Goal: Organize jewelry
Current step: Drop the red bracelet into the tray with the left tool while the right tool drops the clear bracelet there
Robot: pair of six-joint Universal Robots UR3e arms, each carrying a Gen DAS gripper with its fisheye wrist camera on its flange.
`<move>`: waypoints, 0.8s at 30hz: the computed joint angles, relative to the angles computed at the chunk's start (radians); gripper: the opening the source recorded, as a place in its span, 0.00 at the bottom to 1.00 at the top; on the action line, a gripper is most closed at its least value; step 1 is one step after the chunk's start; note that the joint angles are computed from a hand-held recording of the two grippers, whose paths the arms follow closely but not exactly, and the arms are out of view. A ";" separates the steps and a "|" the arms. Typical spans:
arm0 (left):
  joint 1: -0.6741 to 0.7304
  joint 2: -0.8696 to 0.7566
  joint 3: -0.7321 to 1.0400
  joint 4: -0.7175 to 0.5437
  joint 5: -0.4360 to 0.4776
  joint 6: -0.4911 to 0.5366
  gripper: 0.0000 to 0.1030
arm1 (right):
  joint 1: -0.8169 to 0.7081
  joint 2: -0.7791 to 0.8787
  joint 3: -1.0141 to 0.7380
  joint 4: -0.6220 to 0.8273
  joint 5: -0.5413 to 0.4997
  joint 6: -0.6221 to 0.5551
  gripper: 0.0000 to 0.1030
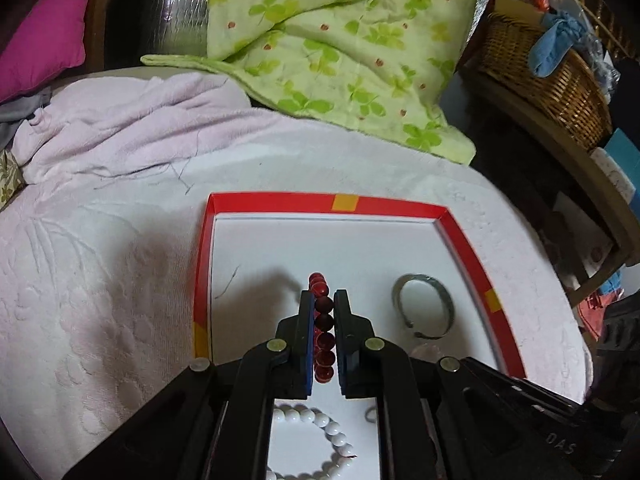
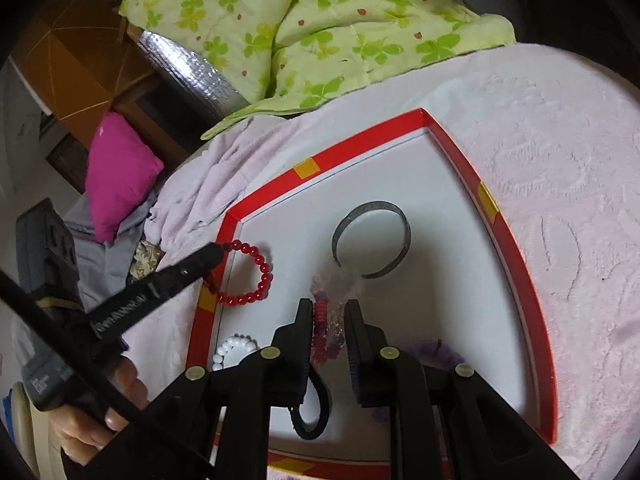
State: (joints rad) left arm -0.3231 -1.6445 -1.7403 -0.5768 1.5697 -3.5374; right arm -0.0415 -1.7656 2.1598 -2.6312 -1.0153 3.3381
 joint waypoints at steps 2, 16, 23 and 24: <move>-0.012 -0.009 0.013 -0.019 0.017 0.013 0.09 | 0.002 0.003 0.001 -0.001 -0.006 0.006 0.18; -0.183 0.168 0.043 -0.214 0.300 -0.020 0.55 | -0.167 -0.333 0.084 0.263 0.098 -0.084 0.19; -0.393 0.291 -0.030 -0.410 0.538 -0.178 0.62 | -0.282 -0.655 0.075 0.743 0.178 -0.348 0.19; -0.423 0.311 -0.049 -0.438 0.570 -0.215 0.62 | -0.326 -0.721 0.067 0.861 0.198 -0.415 0.19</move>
